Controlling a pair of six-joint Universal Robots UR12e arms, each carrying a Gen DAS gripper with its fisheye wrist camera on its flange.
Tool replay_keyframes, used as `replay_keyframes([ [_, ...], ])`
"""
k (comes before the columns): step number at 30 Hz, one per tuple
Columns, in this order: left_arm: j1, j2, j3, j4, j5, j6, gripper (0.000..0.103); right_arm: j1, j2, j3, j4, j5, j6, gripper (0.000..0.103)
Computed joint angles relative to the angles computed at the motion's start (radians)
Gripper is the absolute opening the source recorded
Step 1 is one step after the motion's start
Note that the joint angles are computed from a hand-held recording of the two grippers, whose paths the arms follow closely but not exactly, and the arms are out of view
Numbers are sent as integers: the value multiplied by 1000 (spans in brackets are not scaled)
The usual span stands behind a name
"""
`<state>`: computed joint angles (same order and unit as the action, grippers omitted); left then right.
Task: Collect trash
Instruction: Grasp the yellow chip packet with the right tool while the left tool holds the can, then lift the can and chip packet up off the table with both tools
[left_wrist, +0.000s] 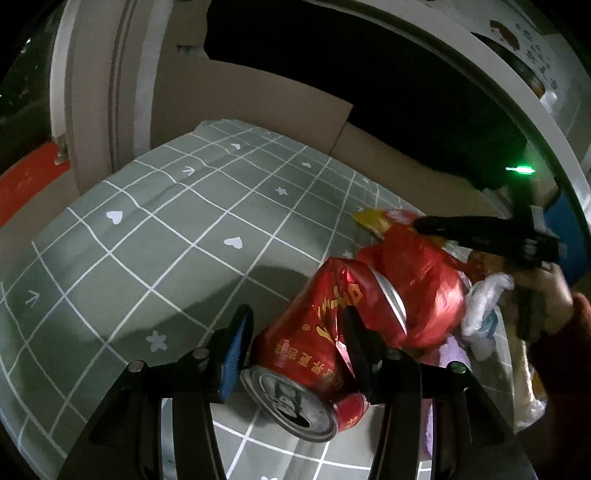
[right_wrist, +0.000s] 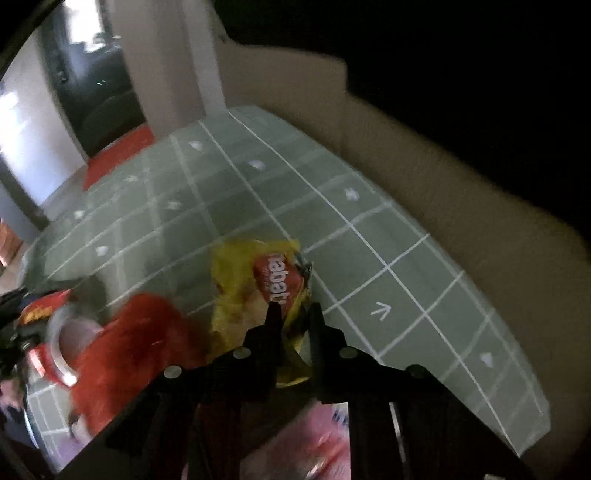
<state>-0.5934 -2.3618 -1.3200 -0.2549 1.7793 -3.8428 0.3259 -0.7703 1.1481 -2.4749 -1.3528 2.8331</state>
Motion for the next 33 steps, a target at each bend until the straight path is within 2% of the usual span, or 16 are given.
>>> replay_keyframes([
  [6, -12, 7, 2, -53, 45, -60, 50, -11, -136, 206, -269, 28, 68, 10],
  [11, -26, 17, -22, -11, 66, -71, 49, -23, -234, 348, -434, 19, 112, 10],
  [15, -50, 29, -32, 41, 114, -44, 48, -37, -291, 441, -542, 29, 169, 10],
  [16, -56, 31, -30, 46, 131, -35, 41, -40, -305, 466, -567, 30, 176, 10],
  [17, -65, 34, -26, 48, 160, -20, 4, -43, -316, 485, -582, 29, 178, 10],
  [18, -69, 37, -21, 40, 171, -14, 0, -44, -328, 505, -597, 29, 177, 10],
  [23, -80, 56, -26, 42, 174, -15, 0, -41, -358, 588, -660, 30, 206, 10],
  [26, -80, 81, -66, 60, 131, -47, 4, -49, -375, 654, -694, 43, 237, 10],
  [28, -96, 98, -99, 92, 149, -51, 7, -49, -379, 690, -708, 34, 252, 10],
  [30, -122, 106, -125, 111, 202, -52, 25, -52, -381, 728, -719, 26, 280, 10],
  [31, -129, 104, -128, 110, 217, -61, 43, -50, -380, 741, -718, 17, 286, 10],
  [32, -137, 103, -138, 118, 222, -79, 51, -48, -376, 754, -718, 7, 292, 11],
  [33, -140, 101, -145, 125, 215, -94, 51, -48, -371, 765, -728, 5, 309, 13],
])
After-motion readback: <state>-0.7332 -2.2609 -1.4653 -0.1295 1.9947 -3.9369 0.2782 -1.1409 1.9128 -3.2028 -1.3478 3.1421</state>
